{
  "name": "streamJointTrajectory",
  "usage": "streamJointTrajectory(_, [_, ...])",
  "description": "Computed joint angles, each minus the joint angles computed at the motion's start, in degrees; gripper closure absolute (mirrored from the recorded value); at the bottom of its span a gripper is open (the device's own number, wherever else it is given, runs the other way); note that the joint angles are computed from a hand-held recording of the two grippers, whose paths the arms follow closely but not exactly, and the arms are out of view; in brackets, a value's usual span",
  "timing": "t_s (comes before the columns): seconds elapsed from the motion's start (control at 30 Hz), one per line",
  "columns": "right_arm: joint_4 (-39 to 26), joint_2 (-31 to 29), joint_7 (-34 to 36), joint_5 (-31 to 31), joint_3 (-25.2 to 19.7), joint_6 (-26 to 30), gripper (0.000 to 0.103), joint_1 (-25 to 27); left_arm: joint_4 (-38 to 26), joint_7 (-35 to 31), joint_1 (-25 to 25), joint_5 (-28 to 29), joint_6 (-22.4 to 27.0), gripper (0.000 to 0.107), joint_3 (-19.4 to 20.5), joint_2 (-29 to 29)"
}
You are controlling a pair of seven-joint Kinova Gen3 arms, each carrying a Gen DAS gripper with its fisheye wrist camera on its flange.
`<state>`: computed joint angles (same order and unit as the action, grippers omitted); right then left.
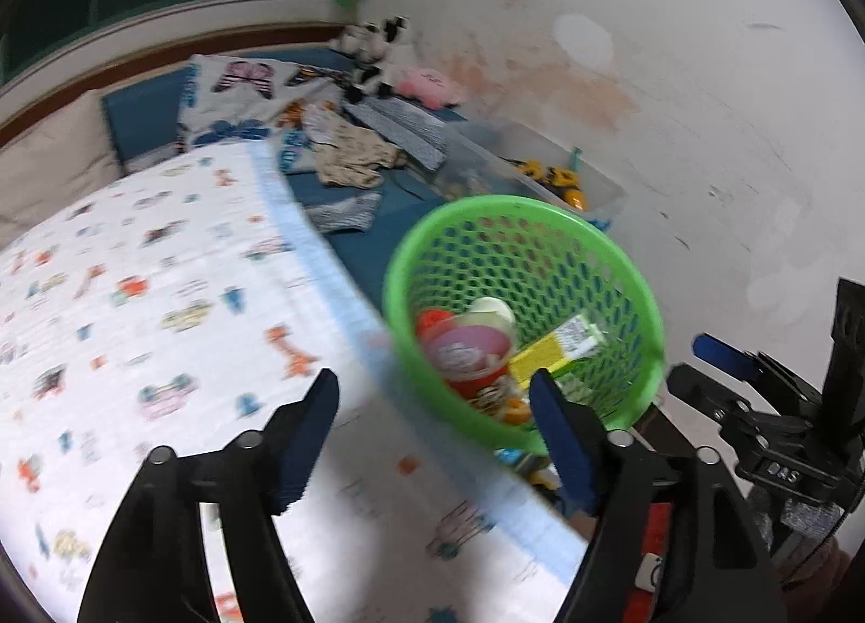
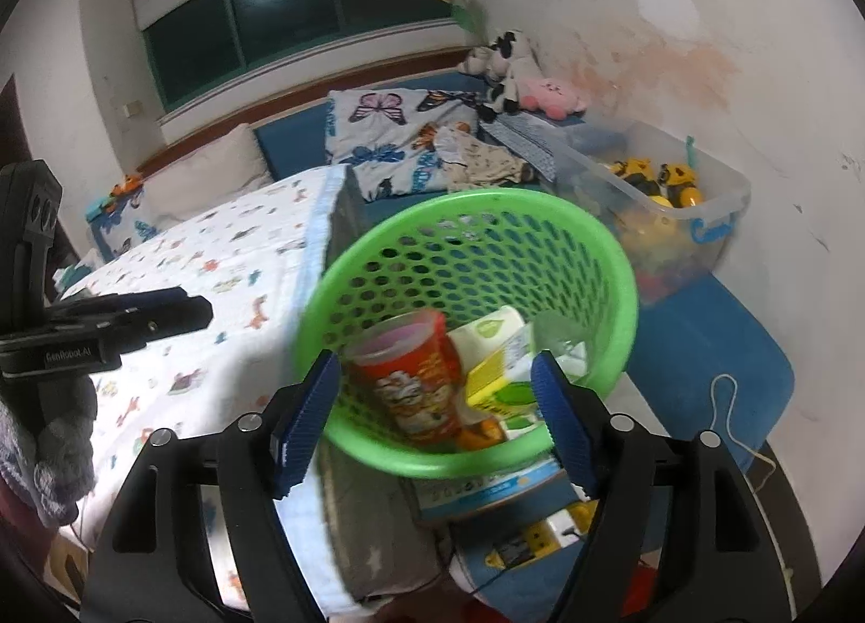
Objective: Collect trash
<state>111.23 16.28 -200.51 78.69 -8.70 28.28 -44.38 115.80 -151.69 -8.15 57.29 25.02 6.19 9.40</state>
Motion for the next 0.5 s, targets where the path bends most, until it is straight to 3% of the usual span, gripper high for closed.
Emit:
streamJointTrajectory(0.2, [-0.6,0.0,-0.5,-0.6,-1.8,3.7,0.022,-3.7,6.6,0.2,0.1,-0.3,-4.0,0.025,-3.5,-7.4])
streamJointTrajectory(0.5, [-2.4,1.0,0.2,-3.6,-2.9,6.0,0.018,-8.5,15.3,-0.2,2.5,-2.1,-6.4,0.014,-12.8,-17.9])
